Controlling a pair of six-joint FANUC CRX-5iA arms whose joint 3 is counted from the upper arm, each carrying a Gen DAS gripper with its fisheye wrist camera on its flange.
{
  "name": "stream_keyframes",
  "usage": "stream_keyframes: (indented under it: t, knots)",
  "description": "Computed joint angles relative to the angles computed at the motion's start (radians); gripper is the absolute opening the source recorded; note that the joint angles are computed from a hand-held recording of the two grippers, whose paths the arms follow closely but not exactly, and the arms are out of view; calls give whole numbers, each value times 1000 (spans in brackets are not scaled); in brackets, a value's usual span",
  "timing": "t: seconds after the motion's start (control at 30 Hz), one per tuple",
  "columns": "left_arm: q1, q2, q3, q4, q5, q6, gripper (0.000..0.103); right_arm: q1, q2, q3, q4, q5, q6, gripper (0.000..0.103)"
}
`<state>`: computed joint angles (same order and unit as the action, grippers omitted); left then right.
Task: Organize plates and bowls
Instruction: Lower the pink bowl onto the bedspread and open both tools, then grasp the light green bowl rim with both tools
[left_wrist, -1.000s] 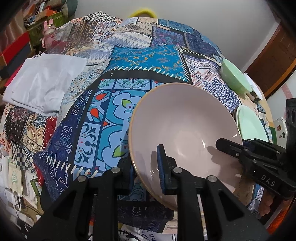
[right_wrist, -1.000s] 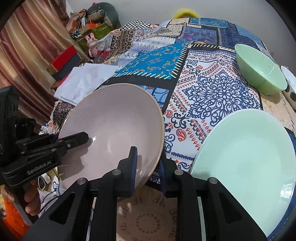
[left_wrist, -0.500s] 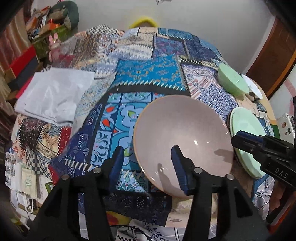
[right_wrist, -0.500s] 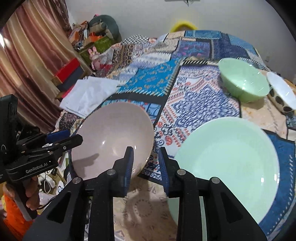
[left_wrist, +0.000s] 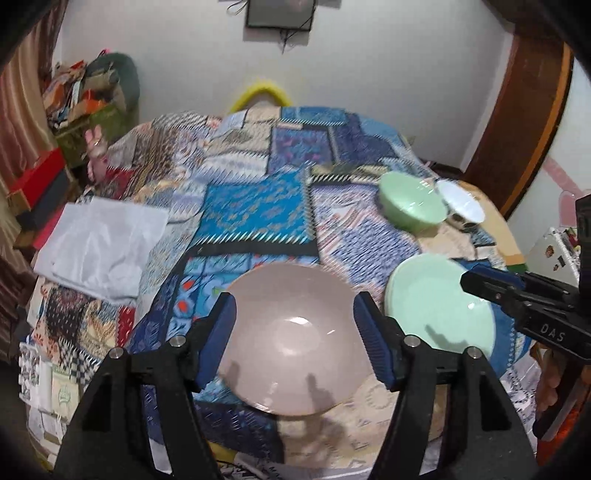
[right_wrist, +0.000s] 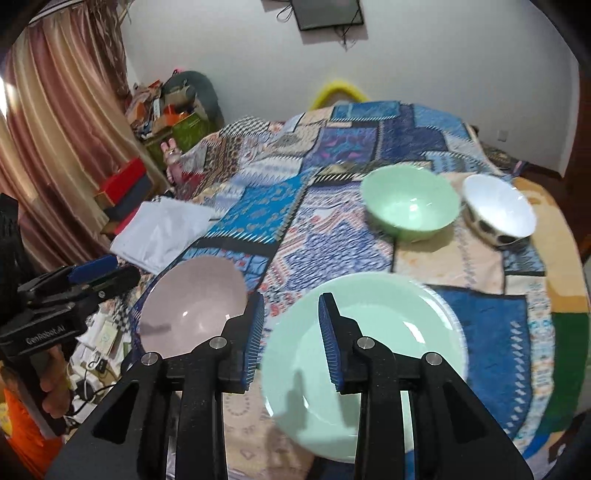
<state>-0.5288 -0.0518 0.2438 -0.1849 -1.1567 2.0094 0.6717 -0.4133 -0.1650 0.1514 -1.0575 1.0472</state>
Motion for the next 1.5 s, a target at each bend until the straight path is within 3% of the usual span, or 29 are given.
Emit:
stream_keyframes:
  t: [0.43, 0.5, 0.57, 0.87, 0.9, 0.97, 1.3, 1.5]
  knots:
    - [-76, 185, 245, -10, 7, -12, 68, -115, -34, -16, 58, 6, 54, 30]
    - [-77, 217, 281, 3, 3, -21, 68, -145, -25, -11, 65, 12, 70, 35]
    - [-77, 258, 327, 21, -4, -36, 68, -172, -15, -4, 72, 19, 79, 47]
    - [-84, 460, 570, 51, -95, -113, 72, -303, 60, 55, 37, 69, 141, 61]
    - [-85, 493, 612, 49, -120, -120, 81, -313, 71, 62, 34, 73, 151, 62]
    - [-83, 527, 648, 51, -129, -127, 90, -328, 92, 72, 34, 83, 161, 63]
    - [-53, 770, 959, 85, -263, -175, 90, -405, 221, 151, -86, 84, 203, 64]
    - [-21, 840, 1009, 132, -265, -194, 89, -438, 290, 192, -153, 80, 240, 64]
